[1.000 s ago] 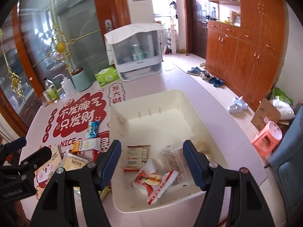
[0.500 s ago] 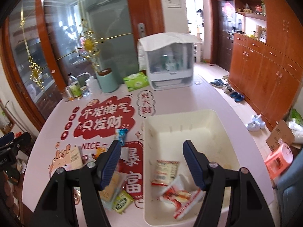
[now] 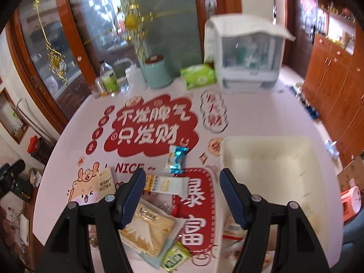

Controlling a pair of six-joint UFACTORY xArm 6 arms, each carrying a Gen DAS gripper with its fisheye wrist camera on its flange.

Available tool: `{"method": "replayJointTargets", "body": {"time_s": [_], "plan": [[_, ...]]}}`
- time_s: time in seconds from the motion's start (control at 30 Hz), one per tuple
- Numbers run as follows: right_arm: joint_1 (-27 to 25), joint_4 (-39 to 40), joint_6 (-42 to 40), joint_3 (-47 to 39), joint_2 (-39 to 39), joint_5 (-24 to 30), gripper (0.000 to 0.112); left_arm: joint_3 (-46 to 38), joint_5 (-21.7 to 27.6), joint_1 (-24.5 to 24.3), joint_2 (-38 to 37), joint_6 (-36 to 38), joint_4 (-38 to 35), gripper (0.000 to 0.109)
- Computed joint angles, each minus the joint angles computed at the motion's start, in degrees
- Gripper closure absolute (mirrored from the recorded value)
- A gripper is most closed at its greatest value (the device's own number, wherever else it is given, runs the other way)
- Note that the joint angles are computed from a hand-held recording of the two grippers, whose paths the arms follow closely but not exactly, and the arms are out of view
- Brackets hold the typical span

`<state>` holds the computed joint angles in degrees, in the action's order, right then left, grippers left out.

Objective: Organize snacks
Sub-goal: 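Move both tools back over the remaining snacks on the table, then grasp the tan cracker bag with the left tool while the right tool grasps the blue candy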

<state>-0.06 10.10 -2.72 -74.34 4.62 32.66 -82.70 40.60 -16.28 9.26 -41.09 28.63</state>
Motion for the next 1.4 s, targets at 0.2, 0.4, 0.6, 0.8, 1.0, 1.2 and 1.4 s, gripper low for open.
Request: {"method": "replayJointTargets", "body": {"time_s": [0.2,0.4,0.6,0.8,1.0,1.2,1.4], "plan": [[0.7,-3.9,5.2,-7.9,8.4,5.1,0.044,-7.7,0.5,0.8,10.6,7.6,-8.2,0.008],[1.3,-5.1,7.7,-18.6,18.2,10.0,0.044,-21.1,5.4,1.0,24.0,14.5,-15.6,0.008],[2.1,-5.2,10.8,-33.5,30.9,16.8,0.044,-38.9,15.0,2.4,39.0,17.0,-25.8,0.008],[2.9,-7.7,14.3,-49.6,43.7,25.6,0.044,-46.4,19.3,2.6,45.7,16.0,-28.3,0.009],[3.6,-9.7,15.1,-56.5,49.4,29.2,0.044,-51.5,21.9,1.8,49.6,15.5,-27.1,0.017],[4.3,-12.9,15.2,-60.7,52.2,31.4,0.045,-55.9,24.9,0.9,52.2,16.7,-24.0,0.026],[4.6,-14.2,15.2,-58.5,51.0,29.9,0.064,-53.7,23.1,0.1,50.5,18.6,-23.8,0.051]]}}
